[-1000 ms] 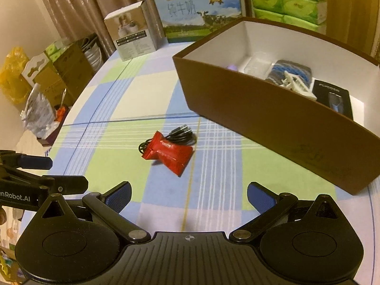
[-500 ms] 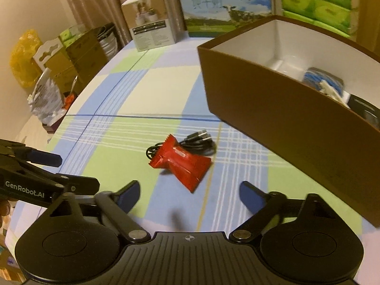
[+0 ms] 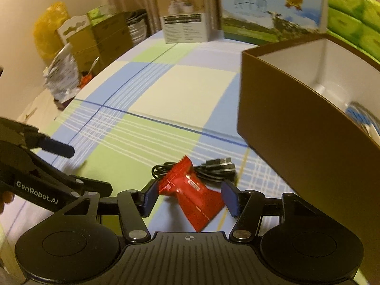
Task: Organize objects
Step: 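Grasp the red candy packet with the right tool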
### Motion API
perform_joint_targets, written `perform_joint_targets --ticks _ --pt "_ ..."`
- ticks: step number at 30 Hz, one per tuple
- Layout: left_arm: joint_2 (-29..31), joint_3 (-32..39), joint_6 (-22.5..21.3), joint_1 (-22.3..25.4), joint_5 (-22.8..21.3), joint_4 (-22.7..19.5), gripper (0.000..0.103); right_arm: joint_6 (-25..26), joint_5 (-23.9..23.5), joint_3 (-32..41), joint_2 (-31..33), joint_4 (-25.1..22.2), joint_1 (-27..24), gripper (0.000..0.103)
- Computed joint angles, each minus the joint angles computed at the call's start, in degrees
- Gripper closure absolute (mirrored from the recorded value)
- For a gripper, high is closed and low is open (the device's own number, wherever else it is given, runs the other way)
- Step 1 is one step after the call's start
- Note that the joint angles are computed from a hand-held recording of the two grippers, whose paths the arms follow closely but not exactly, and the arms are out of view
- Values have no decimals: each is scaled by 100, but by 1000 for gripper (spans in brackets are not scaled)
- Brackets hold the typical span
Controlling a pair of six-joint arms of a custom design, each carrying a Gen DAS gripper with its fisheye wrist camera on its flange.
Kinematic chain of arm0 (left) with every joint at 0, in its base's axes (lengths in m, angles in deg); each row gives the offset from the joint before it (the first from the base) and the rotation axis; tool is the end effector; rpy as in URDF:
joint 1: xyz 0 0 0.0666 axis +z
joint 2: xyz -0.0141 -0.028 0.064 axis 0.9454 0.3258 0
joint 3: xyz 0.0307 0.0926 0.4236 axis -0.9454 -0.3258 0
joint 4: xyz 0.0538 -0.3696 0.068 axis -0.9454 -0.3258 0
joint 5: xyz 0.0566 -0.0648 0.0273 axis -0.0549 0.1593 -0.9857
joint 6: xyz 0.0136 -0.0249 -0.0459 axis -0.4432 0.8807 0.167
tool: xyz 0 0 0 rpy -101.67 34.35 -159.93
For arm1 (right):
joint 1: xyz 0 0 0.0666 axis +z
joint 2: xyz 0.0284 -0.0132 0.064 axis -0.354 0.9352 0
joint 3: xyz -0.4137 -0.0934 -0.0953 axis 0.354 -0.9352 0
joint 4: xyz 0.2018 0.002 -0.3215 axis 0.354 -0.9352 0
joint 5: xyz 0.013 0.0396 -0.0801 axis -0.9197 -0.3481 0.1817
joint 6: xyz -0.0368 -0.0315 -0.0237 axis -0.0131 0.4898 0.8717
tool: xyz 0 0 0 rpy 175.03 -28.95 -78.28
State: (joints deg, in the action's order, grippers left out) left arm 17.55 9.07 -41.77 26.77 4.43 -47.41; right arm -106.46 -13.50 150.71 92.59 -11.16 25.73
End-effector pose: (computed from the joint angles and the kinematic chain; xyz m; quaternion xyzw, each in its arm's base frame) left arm 0.3550 -0.3432 0.4712 0.2439 0.9461 -0.0803 0.1974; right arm 0.2704 0.2715 0.4581 -0.1025 0.9378 0.0991 0.3166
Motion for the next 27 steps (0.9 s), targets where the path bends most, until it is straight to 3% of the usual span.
perform_joint_targets --ticks 4,7,9,12,18,20,22,24,27 --pt "62 19 -60 23 -21 21 6 490 -97 -44 66 66 -9 47" --pt "82 17 -104 19 -57 40 7 763 -30 -66 87 35 62 57" --pt "86 8 -136 17 -71 59 7 844 -8 -52 105 -46 81 73" --pt "94 17 -137 5 -63 62 7 805 -46 -77 69 -105 67 74" --pt "129 54 -235 -47 -10 116 7 495 -268 71 20 -632 58 74" --pt "139 65 -248 -76 -10 119 7 338 -384 72 -52 -618 46 74" --pt "141 67 -275 -99 -17 124 7 426 -319 92 -49 -586 75 65" --pt "141 64 -287 -108 -6 122 7 497 -174 109 2 -543 120 48" --pt "156 81 -284 -129 -34 103 7 596 -220 68 81 -424 120 48"
